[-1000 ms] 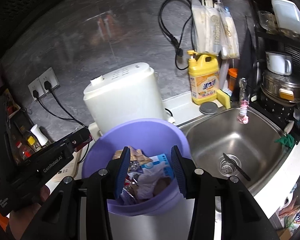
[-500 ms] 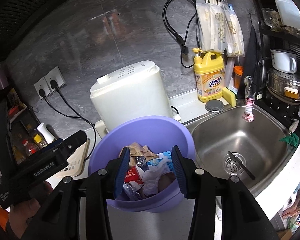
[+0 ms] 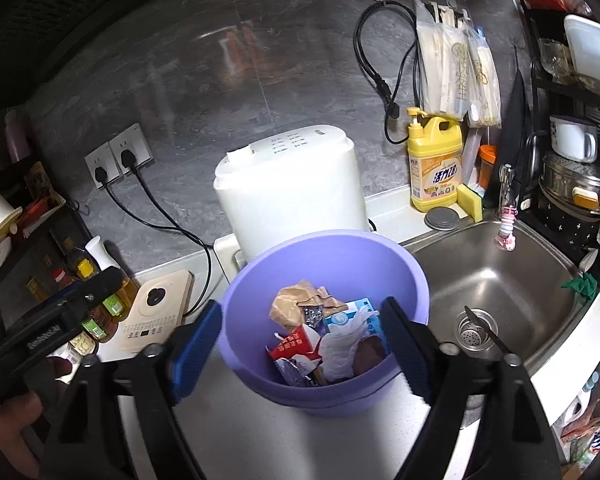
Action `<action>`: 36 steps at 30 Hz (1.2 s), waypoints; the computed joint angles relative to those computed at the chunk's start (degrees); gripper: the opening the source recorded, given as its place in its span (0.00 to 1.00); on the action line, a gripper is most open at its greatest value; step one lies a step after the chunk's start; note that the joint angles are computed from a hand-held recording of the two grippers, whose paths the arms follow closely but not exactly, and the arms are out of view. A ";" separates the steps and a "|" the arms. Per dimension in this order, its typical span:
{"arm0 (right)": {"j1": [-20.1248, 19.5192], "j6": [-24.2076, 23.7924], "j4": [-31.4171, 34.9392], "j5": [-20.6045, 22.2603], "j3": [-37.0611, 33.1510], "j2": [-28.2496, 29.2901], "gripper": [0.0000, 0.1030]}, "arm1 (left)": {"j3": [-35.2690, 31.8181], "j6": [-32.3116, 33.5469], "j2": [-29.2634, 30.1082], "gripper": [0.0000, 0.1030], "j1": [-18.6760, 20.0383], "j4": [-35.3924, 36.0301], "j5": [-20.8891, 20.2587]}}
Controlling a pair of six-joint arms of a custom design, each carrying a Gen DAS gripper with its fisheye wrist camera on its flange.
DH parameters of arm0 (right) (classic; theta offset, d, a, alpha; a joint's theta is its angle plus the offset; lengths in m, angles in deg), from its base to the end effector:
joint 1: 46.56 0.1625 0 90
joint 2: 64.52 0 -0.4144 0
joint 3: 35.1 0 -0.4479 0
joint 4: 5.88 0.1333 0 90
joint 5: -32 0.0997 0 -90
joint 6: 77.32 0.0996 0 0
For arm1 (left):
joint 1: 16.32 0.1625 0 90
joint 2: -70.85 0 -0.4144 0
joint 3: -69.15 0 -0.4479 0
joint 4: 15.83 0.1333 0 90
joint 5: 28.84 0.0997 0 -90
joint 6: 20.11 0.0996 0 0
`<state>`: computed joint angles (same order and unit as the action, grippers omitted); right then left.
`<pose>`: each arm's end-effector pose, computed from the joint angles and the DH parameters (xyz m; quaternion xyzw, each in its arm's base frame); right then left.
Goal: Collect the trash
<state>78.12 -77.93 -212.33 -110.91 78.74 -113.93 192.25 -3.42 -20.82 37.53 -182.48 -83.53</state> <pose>0.3695 -0.4394 0.1148 0.0577 -0.8260 0.4927 0.2678 -0.1397 -0.5147 0.3567 0.2870 0.8397 -0.4084 0.2140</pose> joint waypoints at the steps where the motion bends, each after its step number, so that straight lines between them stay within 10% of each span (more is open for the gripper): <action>1: 0.25 -0.22 -0.03 -0.21 -0.22 0.28 0.83 | 0.14 0.44 -0.62 0.94 0.16 0.04 0.19; 36: 6.91 3.40 7.45 -3.30 -10.80 11.44 0.92 | 1.38 4.30 -11.05 0.94 6.01 3.92 -0.01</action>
